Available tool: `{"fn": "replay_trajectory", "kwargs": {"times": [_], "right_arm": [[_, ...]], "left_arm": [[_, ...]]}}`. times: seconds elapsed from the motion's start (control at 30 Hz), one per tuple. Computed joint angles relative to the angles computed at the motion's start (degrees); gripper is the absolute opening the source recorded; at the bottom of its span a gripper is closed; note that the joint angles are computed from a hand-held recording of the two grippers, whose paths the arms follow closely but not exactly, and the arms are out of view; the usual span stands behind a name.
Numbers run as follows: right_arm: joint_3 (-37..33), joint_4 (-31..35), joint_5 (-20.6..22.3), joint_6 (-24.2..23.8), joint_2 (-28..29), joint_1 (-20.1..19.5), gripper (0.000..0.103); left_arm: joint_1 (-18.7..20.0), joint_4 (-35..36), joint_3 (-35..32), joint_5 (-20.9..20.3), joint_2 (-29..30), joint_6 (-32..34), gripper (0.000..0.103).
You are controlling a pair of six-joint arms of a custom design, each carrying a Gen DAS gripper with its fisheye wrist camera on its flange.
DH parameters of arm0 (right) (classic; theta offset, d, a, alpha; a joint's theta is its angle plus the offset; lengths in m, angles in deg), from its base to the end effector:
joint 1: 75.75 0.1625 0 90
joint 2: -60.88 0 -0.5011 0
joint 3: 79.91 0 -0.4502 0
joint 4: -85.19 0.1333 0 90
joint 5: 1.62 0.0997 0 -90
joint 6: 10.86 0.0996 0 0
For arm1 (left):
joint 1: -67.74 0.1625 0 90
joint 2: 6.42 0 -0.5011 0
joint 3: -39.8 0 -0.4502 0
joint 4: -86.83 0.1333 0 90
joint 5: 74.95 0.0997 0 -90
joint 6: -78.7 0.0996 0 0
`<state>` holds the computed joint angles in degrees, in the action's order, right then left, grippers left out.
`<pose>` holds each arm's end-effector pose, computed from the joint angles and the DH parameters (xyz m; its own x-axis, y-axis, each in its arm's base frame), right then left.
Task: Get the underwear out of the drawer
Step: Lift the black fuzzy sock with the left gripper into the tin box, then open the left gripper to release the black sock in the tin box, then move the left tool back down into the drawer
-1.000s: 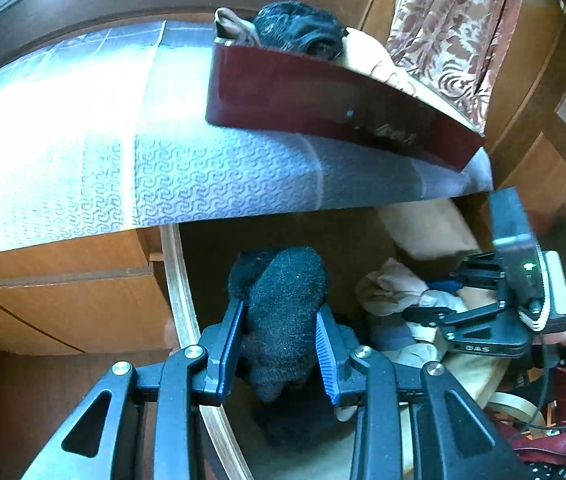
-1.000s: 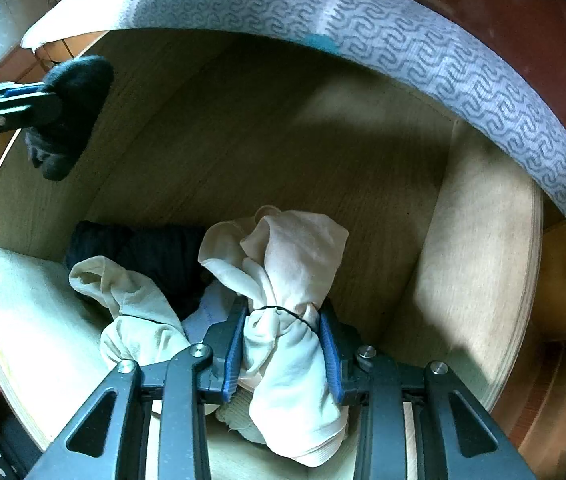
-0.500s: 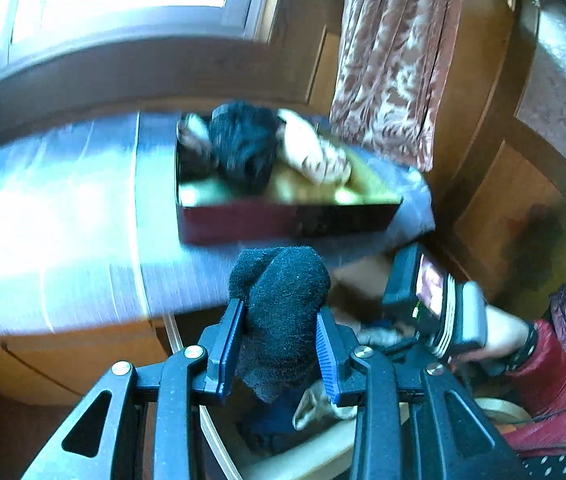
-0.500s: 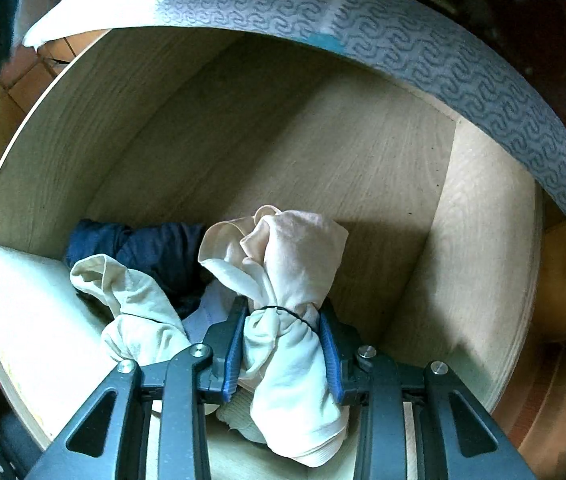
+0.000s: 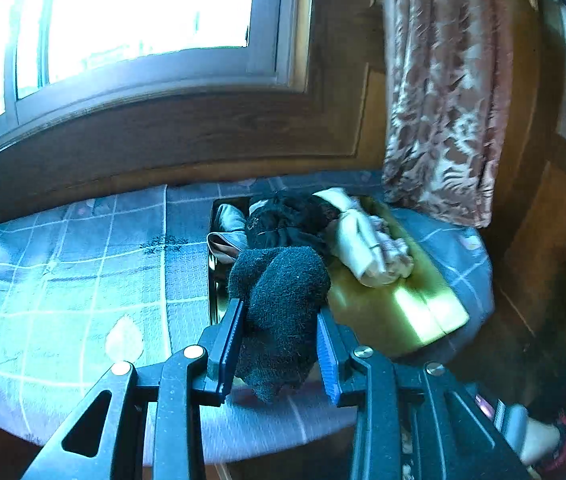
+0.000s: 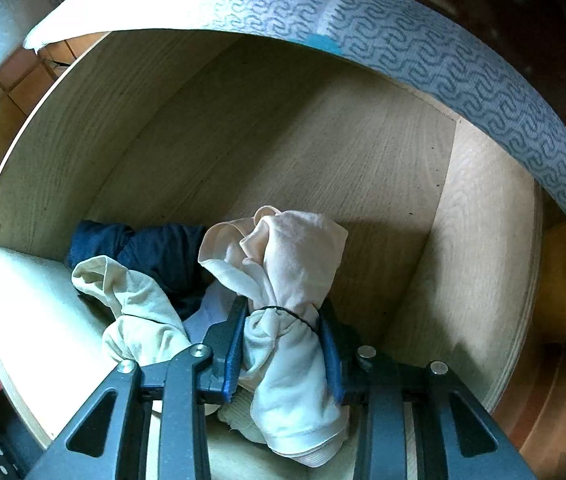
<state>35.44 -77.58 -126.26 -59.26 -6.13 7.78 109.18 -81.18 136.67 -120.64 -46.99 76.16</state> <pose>0.0064 -0.6243 0.2541 -0.6019 -0.4599 0.6529 -0.5234 0.8446 0.1124 -0.4275 -0.6481 0.0845 -0.6975 0.3378 -0.6320 0.6662 0.6305 -0.3983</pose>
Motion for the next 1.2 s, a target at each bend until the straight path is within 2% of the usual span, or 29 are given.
{"fn": "replay_trajectory", "kwargs": {"times": [0.17,0.27,0.43,0.57,0.67,0.83,0.97,1.2], "right_arm": [[-0.02,0.06,0.01,0.06,-0.02,0.01,0.034],[-0.01,0.23,0.12,0.14,-0.08,-0.02,0.034],[-0.01,0.33,0.12,0.16,-0.1,-0.04,0.034],[-0.09,0.52,0.01,0.28,-0.01,0.04,0.034],[-0.09,0.49,-0.03,0.27,0.01,0.05,0.034],[-0.14,0.6,-0.05,0.34,0.02,0.06,0.034],[-0.15,0.58,-0.04,0.31,0.02,0.06,0.034],[-0.26,0.58,-0.3,0.24,0.16,0.16,0.034]], "left_arm": [[2.37,7.72,-6.2,0.19,3.67,-3.21,0.034],[3.44,13.1,-8.85,1.65,5.39,-6.41,0.034],[4.53,15.46,-10.51,1.57,6.77,-7.65,0.035],[4.51,12.55,-10.16,1.89,7.31,-4.18,0.046],[4.29,10.15,-8.87,2.61,6.89,-2.94,0.046],[4.46,10.11,-7.82,1.97,5.8,-4.94,0.046],[3.72,8.58,-6.33,3.58,5.42,-4.44,0.046],[1.06,-2.96,2.14,2.17,2.08,-1.08,0.047]]}}
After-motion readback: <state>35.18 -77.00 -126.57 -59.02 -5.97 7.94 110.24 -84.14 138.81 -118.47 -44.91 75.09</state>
